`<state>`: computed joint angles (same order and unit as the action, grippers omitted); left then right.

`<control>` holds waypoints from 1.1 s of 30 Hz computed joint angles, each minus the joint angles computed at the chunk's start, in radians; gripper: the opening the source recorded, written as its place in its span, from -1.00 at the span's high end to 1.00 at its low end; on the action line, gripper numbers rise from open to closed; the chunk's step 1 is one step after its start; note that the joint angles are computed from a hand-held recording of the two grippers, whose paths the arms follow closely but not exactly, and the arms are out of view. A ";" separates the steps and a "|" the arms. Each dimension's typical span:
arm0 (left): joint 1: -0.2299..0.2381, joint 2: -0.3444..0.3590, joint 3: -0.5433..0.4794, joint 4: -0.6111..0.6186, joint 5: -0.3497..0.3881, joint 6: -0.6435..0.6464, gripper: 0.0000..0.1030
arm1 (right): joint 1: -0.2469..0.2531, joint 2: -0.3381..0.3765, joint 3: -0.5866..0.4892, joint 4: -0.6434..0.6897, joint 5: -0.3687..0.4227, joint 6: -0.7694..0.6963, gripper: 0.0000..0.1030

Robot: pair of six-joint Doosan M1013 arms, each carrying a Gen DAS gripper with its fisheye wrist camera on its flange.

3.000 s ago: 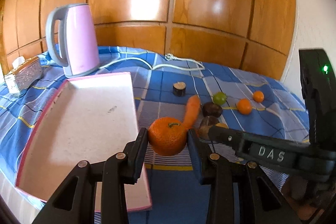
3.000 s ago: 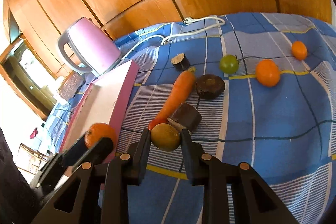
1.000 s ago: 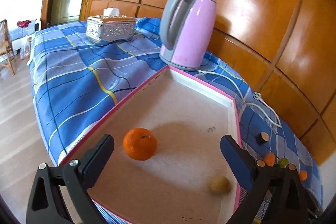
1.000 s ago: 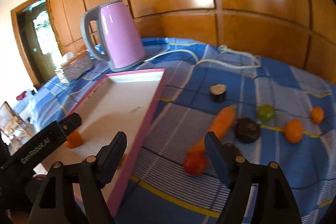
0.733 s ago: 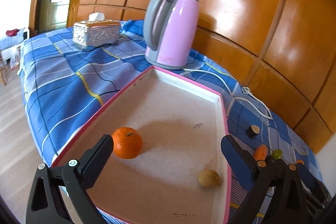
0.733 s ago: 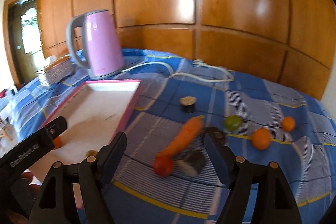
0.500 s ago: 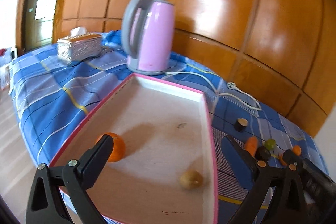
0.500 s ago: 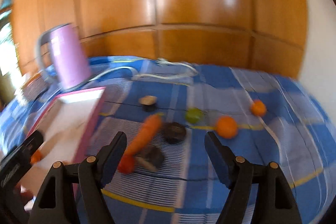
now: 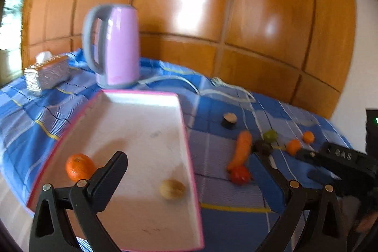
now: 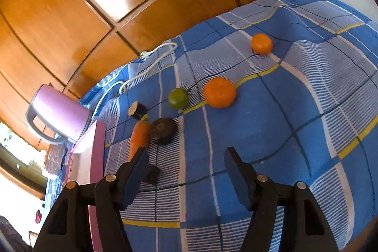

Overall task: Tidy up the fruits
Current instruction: 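Move both tools back toward the remaining produce, then grasp the dark eggplant slice with the right tool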

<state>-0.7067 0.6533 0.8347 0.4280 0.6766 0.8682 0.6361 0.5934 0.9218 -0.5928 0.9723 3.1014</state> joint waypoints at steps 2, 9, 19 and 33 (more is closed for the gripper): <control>-0.003 -0.001 0.003 0.026 0.002 -0.023 -0.99 | -0.003 0.000 0.000 0.022 -0.026 -0.033 -0.31; -0.006 -0.002 0.007 0.029 0.006 -0.023 -0.99 | -0.013 0.018 -0.028 0.118 -0.053 -0.153 -0.31; -0.009 -0.004 0.013 0.054 -0.004 -0.027 -0.99 | -0.022 0.071 -0.110 0.188 -0.026 -0.297 -0.31; -0.007 0.006 -0.005 -0.073 -0.013 0.144 -0.76 | -0.012 0.135 -0.223 0.167 0.142 -0.403 0.17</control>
<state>-0.7140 0.6591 0.8295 0.3551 0.6641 1.0126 0.6239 0.7280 0.6987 -0.4257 1.1146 2.6987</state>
